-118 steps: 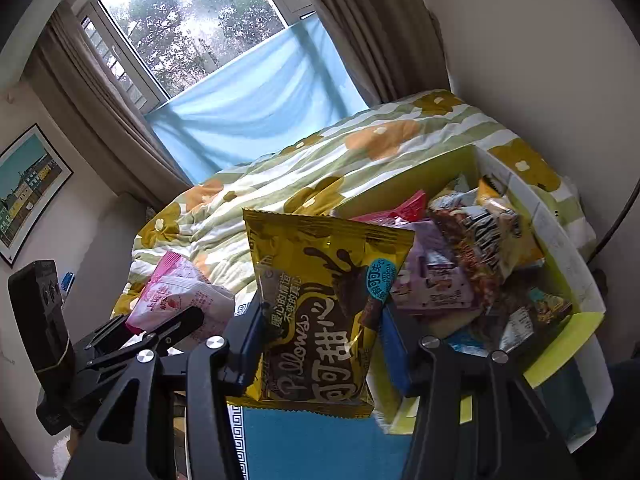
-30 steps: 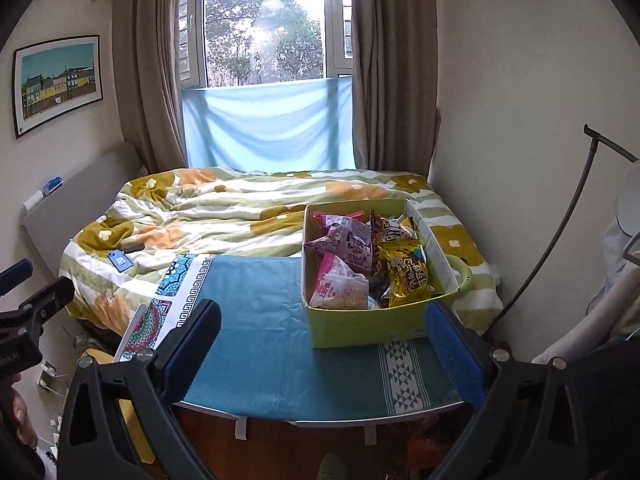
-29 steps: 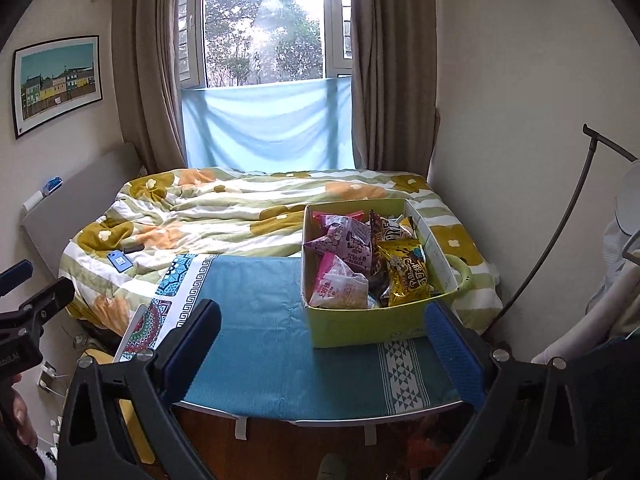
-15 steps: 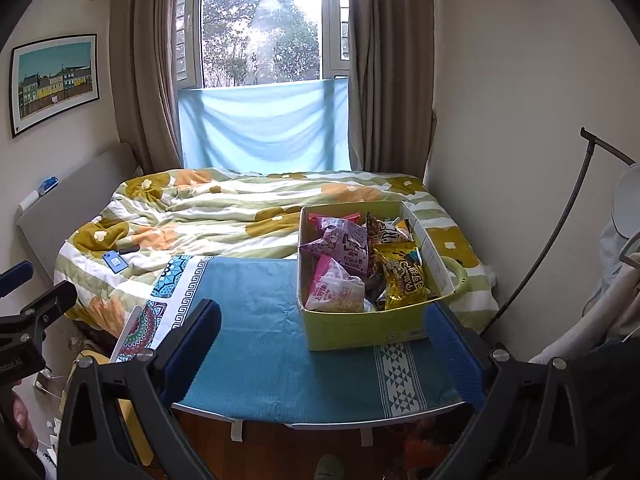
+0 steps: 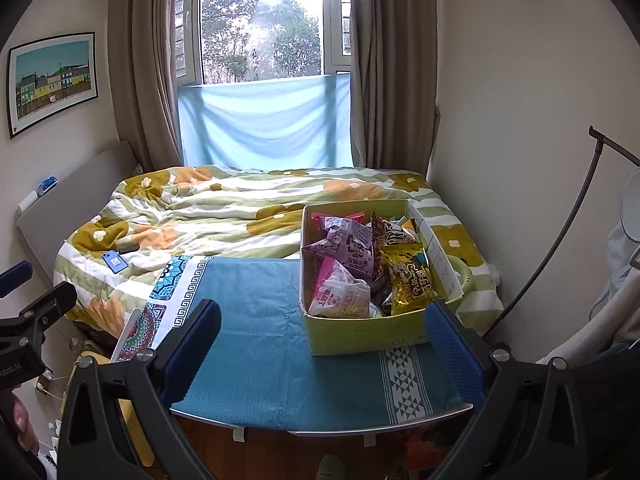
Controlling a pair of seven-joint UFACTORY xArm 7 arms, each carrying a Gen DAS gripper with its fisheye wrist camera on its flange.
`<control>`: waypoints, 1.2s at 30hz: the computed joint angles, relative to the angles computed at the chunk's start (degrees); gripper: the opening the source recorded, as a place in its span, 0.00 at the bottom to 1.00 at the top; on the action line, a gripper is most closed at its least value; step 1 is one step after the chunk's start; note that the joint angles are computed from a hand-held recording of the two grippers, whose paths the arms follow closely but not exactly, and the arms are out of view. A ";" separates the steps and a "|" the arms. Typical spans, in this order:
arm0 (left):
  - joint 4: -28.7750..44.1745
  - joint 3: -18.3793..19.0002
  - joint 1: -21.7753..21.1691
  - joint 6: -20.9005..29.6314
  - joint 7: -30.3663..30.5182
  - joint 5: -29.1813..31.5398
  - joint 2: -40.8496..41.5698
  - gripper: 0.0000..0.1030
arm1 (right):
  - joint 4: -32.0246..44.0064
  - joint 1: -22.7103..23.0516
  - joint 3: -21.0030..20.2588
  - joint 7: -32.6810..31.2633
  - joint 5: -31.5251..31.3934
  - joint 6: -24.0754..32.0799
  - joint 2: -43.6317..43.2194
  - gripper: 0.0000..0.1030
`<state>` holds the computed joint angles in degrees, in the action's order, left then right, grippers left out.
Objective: Organize snacks
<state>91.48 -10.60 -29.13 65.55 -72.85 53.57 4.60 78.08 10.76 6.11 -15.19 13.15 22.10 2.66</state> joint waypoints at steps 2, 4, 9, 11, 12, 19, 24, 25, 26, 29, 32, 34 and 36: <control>0.13 0.06 0.05 -0.04 0.08 0.01 0.16 0.99 | 0.02 0.03 -0.01 0.13 -0.15 0.02 0.01 0.98; 0.08 0.09 0.03 -0.13 0.08 -0.01 0.11 0.99 | 0.08 0.06 0.00 0.26 -0.23 0.16 0.09 0.98; 0.23 0.25 0.24 -0.54 0.46 -0.20 0.28 1.00 | 0.33 0.05 0.01 0.42 -0.40 0.27 0.27 0.98; 0.31 0.32 0.27 -0.67 0.54 -0.23 0.35 0.99 | 0.50 0.04 0.01 0.46 -0.47 0.36 0.38 0.98; 0.36 0.40 0.34 -0.88 0.66 -0.29 0.43 0.99 | 0.50 0.03 0.01 0.50 -0.45 0.41 0.38 0.98; 0.23 0.76 0.61 -1.72 1.01 -0.52 0.55 0.99 | 0.93 -0.07 0.05 0.12 -0.19 0.57 0.63 0.98; 0.26 0.84 0.73 -1.80 1.15 -0.68 0.61 0.99 | 1.19 -0.06 0.01 0.56 -0.68 0.82 0.76 0.98; 0.28 0.89 0.80 -1.89 1.19 -0.71 0.68 0.99 | 1.21 -0.09 0.02 0.46 -0.59 0.90 0.75 0.98; 0.31 0.89 0.79 -1.85 1.15 -0.73 0.70 0.99 | 1.25 -0.11 0.05 0.33 -0.41 0.89 0.74 0.98; -0.24 0.86 0.81 -2.08 0.81 -0.79 0.39 0.99 | 1.38 -0.12 0.06 0.28 -0.37 0.95 0.80 0.98; -0.62 0.71 0.69 -1.39 0.27 0.14 0.02 0.99 | 1.54 -0.04 0.07 0.54 -0.71 0.90 1.01 0.98; -0.53 0.57 0.74 -0.99 0.48 0.35 0.00 0.99 | 1.57 -0.04 0.09 0.65 -0.77 0.92 1.05 0.98; -0.19 0.46 0.61 -0.18 0.33 0.88 0.26 0.99 | 1.70 -0.06 0.11 0.61 -0.70 1.02 1.11 0.98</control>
<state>91.29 -10.14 -28.52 65.37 -72.52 54.45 4.85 79.77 10.70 6.22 -14.57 12.46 23.11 3.77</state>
